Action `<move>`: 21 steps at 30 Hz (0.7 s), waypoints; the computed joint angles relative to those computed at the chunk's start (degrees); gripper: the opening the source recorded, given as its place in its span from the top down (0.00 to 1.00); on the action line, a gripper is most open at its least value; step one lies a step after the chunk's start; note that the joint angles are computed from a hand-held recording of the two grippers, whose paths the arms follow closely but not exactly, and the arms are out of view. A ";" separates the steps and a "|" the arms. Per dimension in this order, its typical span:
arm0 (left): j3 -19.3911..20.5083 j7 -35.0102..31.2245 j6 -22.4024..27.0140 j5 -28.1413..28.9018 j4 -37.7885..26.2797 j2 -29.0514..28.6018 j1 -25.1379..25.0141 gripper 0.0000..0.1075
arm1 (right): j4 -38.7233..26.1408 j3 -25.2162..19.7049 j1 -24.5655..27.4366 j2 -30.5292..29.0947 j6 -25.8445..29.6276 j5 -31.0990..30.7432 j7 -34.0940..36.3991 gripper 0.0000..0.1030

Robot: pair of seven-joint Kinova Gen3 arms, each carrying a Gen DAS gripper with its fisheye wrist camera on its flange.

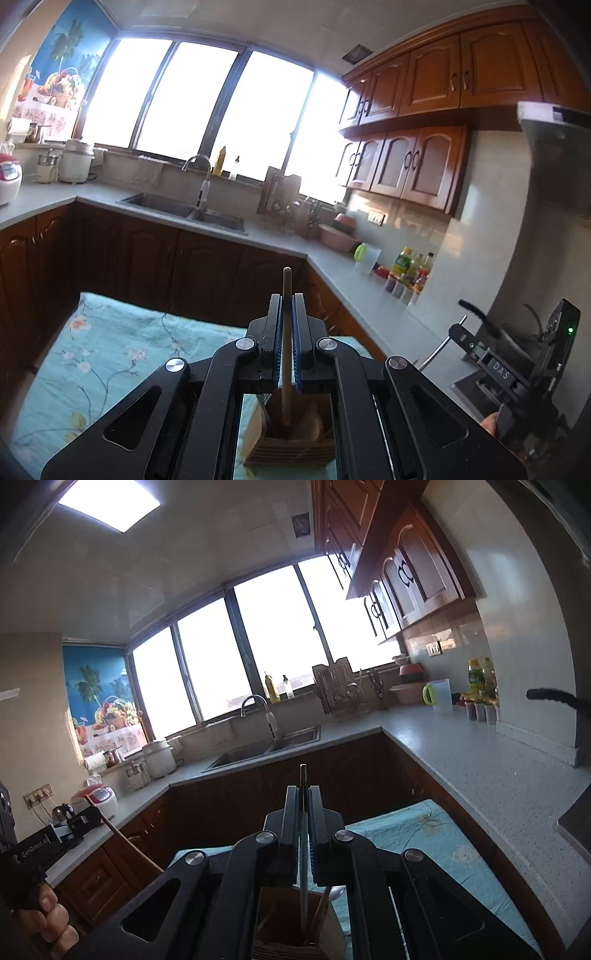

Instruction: Organize utensils

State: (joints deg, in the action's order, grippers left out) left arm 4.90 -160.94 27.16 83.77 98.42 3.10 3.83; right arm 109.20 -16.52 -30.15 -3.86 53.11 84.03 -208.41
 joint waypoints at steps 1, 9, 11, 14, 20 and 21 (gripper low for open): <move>0.26 -0.59 -0.68 0.28 0.34 0.63 0.31 0.97 | 0.26 0.13 0.08 0.52 -0.29 0.02 -0.36 0.96; 1.78 -0.53 -4.15 -1.78 3.08 3.39 1.59 0.97 | 2.41 2.11 0.10 3.49 -4.98 -1.46 -2.97 0.96; 2.07 0.14 -3.80 -2.82 3.19 4.01 1.43 0.97 | 2.58 2.64 0.24 3.86 -6.33 -2.35 -2.71 0.96; 2.82 0.94 -5.44 -4.79 3.56 3.82 2.04 0.97 | 3.02 3.05 0.33 4.08 -7.17 -3.22 -2.63 0.95; 3.41 4.28 -4.85 -8.46 2.49 4.14 1.57 0.97 | 2.55 3.76 1.19 3.58 -9.03 -6.29 -0.11 0.95; 3.60 4.62 -4.94 -8.84 2.40 4.14 1.51 0.97 | 2.52 3.87 1.42 3.43 -9.51 -6.67 0.21 0.95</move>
State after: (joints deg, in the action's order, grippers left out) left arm 8.49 -156.33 22.22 74.93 100.82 7.24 5.34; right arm 111.72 -12.66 -28.73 -0.43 43.61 77.36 -208.20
